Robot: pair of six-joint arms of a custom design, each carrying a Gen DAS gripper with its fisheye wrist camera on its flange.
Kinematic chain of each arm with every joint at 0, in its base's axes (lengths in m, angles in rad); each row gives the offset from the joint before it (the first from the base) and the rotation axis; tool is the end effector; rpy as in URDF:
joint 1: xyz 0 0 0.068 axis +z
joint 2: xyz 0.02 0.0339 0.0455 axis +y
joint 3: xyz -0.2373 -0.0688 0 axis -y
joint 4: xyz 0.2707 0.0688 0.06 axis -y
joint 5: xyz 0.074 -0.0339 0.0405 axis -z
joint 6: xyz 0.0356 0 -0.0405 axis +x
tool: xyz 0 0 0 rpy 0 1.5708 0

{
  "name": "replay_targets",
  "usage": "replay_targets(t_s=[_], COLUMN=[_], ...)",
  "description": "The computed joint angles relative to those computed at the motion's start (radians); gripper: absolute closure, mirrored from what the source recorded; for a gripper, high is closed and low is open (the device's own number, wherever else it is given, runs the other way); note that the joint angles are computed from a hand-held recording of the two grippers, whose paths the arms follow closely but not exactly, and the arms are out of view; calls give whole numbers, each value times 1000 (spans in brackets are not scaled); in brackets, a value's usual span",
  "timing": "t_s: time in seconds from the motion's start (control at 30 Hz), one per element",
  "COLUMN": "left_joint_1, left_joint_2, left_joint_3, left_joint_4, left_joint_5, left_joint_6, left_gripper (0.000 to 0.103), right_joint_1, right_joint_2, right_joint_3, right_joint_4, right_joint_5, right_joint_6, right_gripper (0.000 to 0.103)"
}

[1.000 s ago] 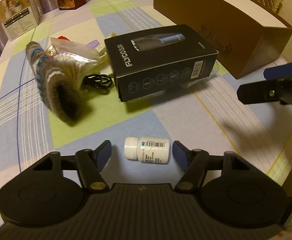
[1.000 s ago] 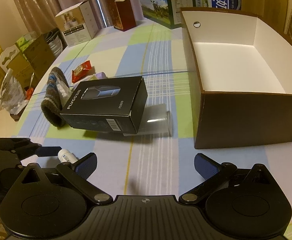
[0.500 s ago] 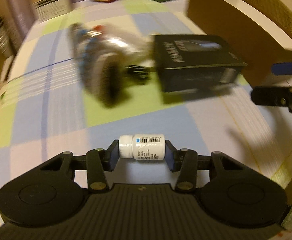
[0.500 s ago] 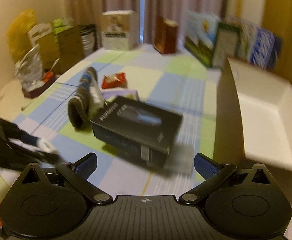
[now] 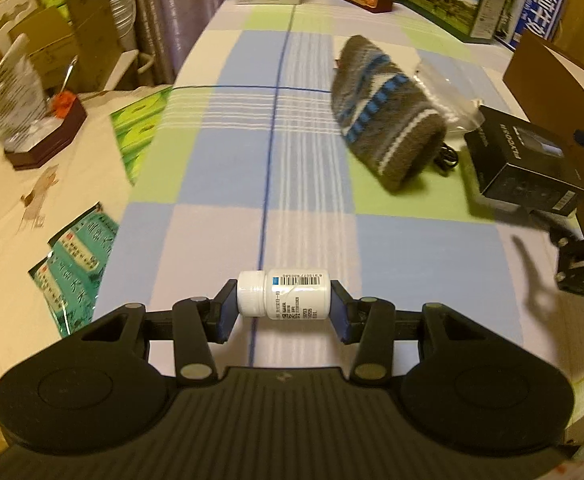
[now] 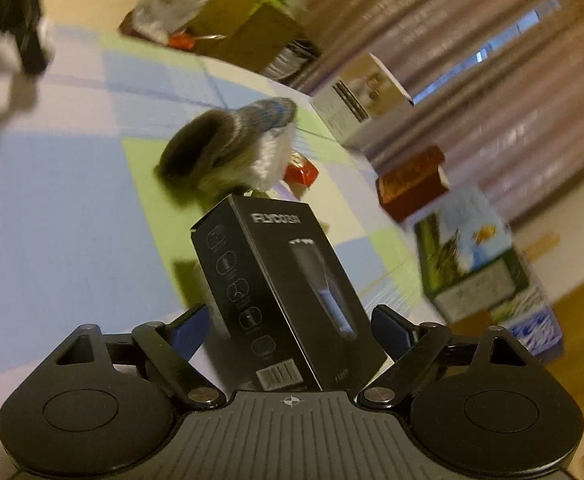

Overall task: Organize objects
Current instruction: 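Grasp the white pill bottle with the left tool while the right tool grasps the black box, then carry the pill bottle and black box into the brown box and release both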

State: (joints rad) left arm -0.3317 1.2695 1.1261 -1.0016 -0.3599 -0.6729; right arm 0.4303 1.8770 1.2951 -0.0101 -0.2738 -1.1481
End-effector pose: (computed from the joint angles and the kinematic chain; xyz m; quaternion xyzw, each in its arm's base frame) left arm 0.2597 -0.0762 0.2631 -0.2005 0.9413 0.0532 0.2664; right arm 0.3963 0.1925 0.1807 -0.6658 0.5704 -0.0508 0.4783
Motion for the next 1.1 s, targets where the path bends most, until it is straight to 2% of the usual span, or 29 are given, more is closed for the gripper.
replay_targets(t_s=[0.03,0.17,0.33,0.57,0.73,0.87,0.97,1.1], left_joint_1=[-4,-17,-33,-60,-81,-103,-119,-137], left_joint_2=[-6,-21,-15,20,65,113,144,177], left_joint_3=[-3,-6,8,54,118,178,212,238], left_joint_4=[-10,-39,-43,-35,-23,-10,-3,-2], left_joint_5=[-6,-18,-25,-31,-29,-28,-26,-18], left_joint_6=[-9,-36,-43,-29,2,24,32,31], left_gripper=[61,61,61,61,61,61,61,61], right_joint_1=[1,2,-20,-59,-91,-150,-215,-265], right_joint_2=[13,54,55,59,166,195,198,148], right_joint_3=[-18,-34,-13,230,575,727,773,743], right_joint_4=[42,133,135,-200,-548,-783,-957,-1005], right_joint_5=[-3,5,-42,-103,-135,-183,-258,-275], right_joint_6=[-37,-136,-97,197,440,588,634,599], right_gripper=[19,45,56,63,63,63,63,63])
